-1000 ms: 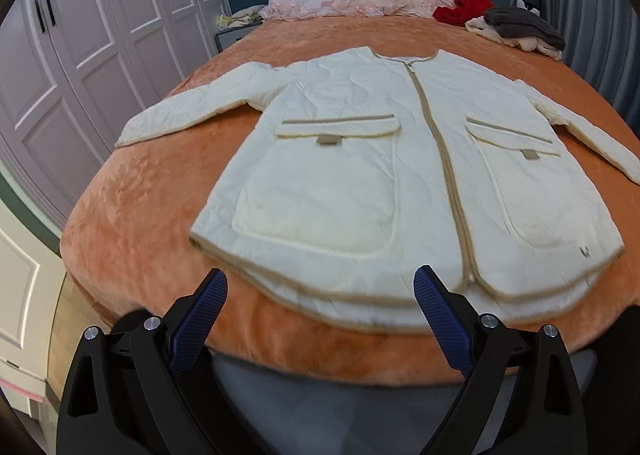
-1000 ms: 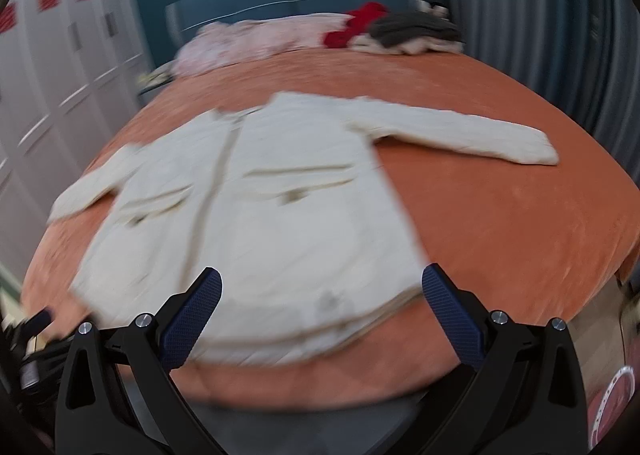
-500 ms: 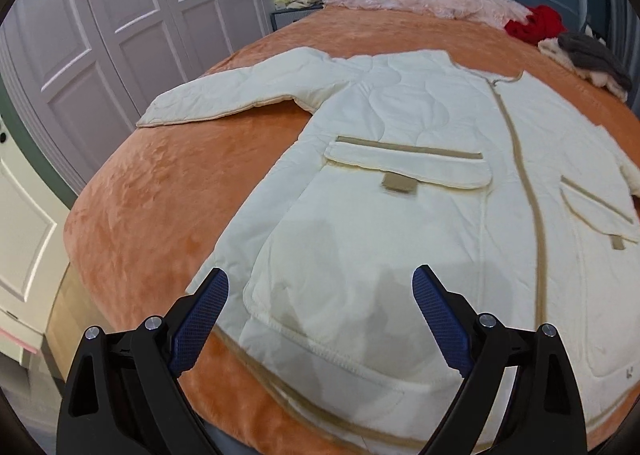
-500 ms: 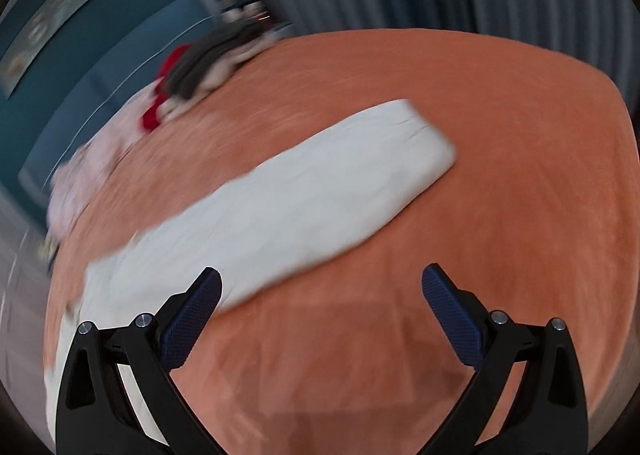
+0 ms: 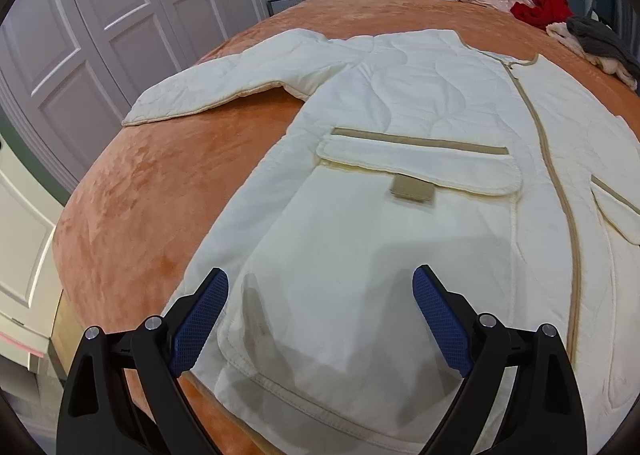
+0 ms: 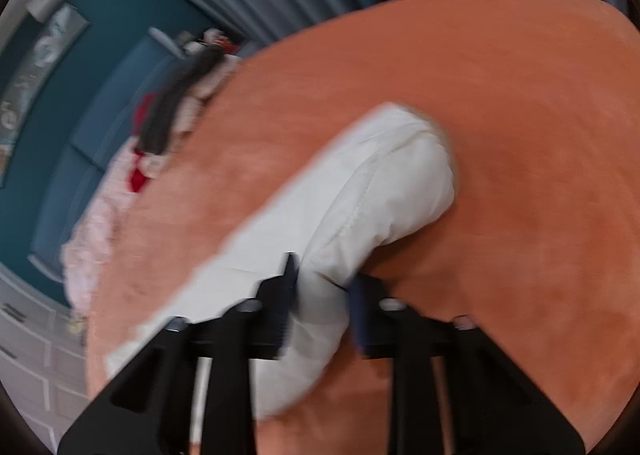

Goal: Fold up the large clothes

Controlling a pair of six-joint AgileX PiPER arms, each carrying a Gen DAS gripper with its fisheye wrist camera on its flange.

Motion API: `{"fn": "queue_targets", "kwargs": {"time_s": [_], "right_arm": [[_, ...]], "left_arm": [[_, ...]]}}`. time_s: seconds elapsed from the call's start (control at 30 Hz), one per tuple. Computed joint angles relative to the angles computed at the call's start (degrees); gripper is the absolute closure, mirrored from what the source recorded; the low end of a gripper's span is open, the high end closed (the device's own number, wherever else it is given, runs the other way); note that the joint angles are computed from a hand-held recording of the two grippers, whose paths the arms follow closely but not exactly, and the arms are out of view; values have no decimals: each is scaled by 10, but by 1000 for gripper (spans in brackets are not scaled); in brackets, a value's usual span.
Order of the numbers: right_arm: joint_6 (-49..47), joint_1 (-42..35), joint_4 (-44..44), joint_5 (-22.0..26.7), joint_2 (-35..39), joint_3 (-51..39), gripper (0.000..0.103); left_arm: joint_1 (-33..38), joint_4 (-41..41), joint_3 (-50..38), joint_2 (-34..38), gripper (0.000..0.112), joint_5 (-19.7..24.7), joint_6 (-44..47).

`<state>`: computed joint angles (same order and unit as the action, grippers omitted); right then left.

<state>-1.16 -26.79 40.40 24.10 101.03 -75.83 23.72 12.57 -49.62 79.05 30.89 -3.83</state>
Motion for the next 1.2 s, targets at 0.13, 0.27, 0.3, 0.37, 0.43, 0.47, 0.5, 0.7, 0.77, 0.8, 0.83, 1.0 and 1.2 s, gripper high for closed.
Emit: {"fn": "queue_targets", "kwargs": {"time_s": [0.13,0.27,0.3,0.37,0.43,0.47,0.5,0.7,0.77,0.8,0.83,1.0,1.2], "right_arm": [[-49,98,6,10,-34,-72,86],[-61,252,-55,38,-25,-188,87],[-60,298,-72,49,-14,-221,87],[-63,368,-89,64,7,-264,87],[-61,456,-124,88,50,-322,87],[-54,484,-142,95,61,-336,87],[-54,514,-154,103,80,-351,87],[-16,648,-213,164,201,-424,76],[1,672,-235,166,209,-401,61],[0,679,-229,141,193,-357,53],[-2,678,-220,129,183,-335,50],[32,641,-217,61,72,-178,34],[119,483,-188,10,-12,-24,31]], "left_arm": [[23,-15,-12,12,21,-2,12],[53,-37,-18,15,21,-4,32],[60,-42,-19,15,21,-4,37],[81,-70,-24,16,21,-3,66],[95,-83,-28,18,21,-2,82],[105,-95,-31,19,21,-1,95],[117,-111,-36,21,21,1,113],[170,-219,-81,52,21,23,216],[180,-268,-107,67,21,42,251],[187,-307,-121,75,21,54,277],[190,-340,-134,82,21,65,297],[159,-453,-222,147,21,131,319],[92,-494,-319,259,21,208,232]]}}
